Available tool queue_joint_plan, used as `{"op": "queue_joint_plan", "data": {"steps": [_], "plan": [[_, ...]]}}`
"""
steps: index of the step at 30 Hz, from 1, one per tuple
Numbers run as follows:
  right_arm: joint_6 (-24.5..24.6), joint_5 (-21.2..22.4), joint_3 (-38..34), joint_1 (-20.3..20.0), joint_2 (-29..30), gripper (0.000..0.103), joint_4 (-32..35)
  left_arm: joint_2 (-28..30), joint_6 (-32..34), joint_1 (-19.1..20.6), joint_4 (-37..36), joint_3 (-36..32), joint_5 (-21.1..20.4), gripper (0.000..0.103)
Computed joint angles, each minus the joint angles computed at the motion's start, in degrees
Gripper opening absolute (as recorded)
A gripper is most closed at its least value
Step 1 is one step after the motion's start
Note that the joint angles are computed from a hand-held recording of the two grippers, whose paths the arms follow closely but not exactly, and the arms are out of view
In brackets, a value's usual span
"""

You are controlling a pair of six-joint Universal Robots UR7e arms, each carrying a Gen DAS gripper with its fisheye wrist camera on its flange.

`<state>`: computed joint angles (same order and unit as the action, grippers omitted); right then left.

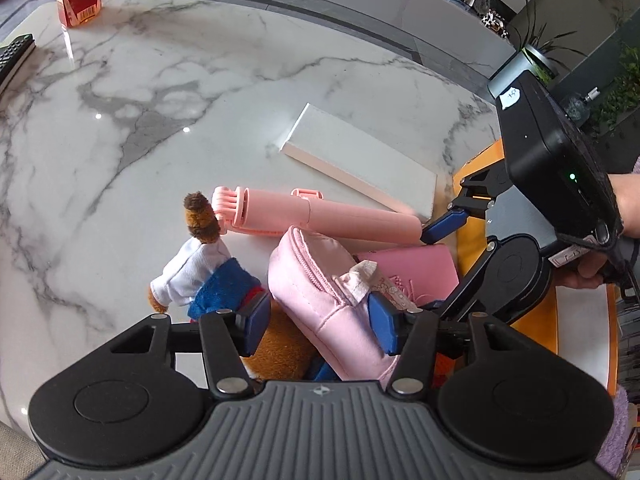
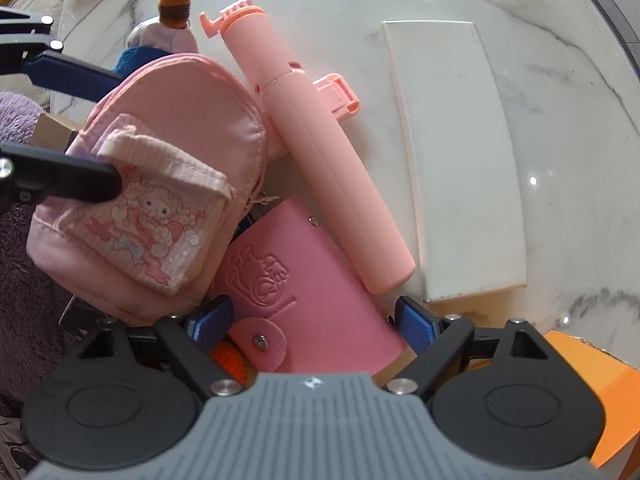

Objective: Organize objects
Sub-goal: 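Grasp the pink snap wallet with the right tool while the left tool holds the backpack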

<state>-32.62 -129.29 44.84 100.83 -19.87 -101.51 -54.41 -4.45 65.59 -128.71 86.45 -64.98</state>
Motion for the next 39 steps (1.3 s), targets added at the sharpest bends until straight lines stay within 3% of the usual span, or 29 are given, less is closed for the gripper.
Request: {"op": "queue_joint_plan", "data": {"steps": [2, 3, 5, 6, 8, 11, 12, 13, 15, 20, 26, 27, 29, 31, 34, 39], "plan": [[-0.83, -0.22, 2.96, 0.32, -1.59, 0.082, -3.25, -0.27, 1.04, -0.34, -1.09, 0.8, 0.09, 0.046], [-0.83, -0.24, 4.15, 0.46, -2.33, 0.075, -4.87, -0.53, 1.71, -0.71, -2.17, 1.61, 0.68, 0.041], [0.13, 0.4, 5.77, 0.73, -3.71, 0.046, -7.59, -1.1, 3.2, -1.28, -3.74, 2.83, 1.38, 0.03], [1.42, 0.41, 5.49, 0.91, -3.91, 0.002, -6.85, -1.38, 3.61, -1.52, -4.33, 3.33, 1.58, 0.027], [2.89, 0.45, 5.36, 1.2, -4.29, 0.001, -4.42, -2.06, 4.37, -1.98, -5.28, 4.23, 1.88, 0.025], [1.29, -0.91, 7.53, 1.73, -5.21, 0.007, -5.12, -3.67, 6.43, -2.84, -7.15, 5.89, 2.05, 0.024], [0.49, -1.01, 7.73, 1.8, -5.32, 0.015, -5.09, -4.17, 7.07, -3.11, -7.45, 6.26, 2.23, 0.024], [-0.17, -1.06, 7.63, 1.81, -5.27, 0.04, -4.98, -4.52, 7.51, -3.3, -7.31, 6.43, 2.47, 0.024], [-3.94, -1.83, 7.08, 1.86, -4.78, 0.062, -4.86, -4.98, 8.79, -3.68, -6.6, 6.48, 3.28, 0.024], [-7.21, -1.59, -1.76, 1.57, -0.39, 0.067, 4.6, -4.56, 11.54, -3.84, -5.62, 6.28, 4.9, 0.024], [-6.93, -0.68, -14.19, 0.88, 5.95, 0.085, 17.34, -3.24, 11.94, -3.01, -5.47, 5.25, 4.4, 0.024], [-8.65, -0.93, -12.95, 0.98, 5.47, 0.09, 15.87, -3.2, 11.88, -2.84, -5.4, 5.21, 4.25, 0.024], [-10.62, -1.41, -11.22, 1.23, 4.77, 0.09, 13.88, -3.1, 11.73, -2.71, -5.27, 5.1, 4.18, 0.024], [-11.72, -1.09, -10.02, 1.4, 4.01, 0.083, 12.5, -3.22, 11.53, -2.74, -5.29, 5.19, 4.12, 0.024], [-11.4, -1.6, -7.0, 1.64, 2.32, 0.081, 9.45, -3.54, 11.1, -2.93, -5.53, 5.64, 4.41, 0.024], [-15.91, -3.2, 3.26, 2.88, -3.04, 0.079, -2.44, -4.72, 10.28, -3.35, -6.73, 7.23, 5.05, 0.024]]}}
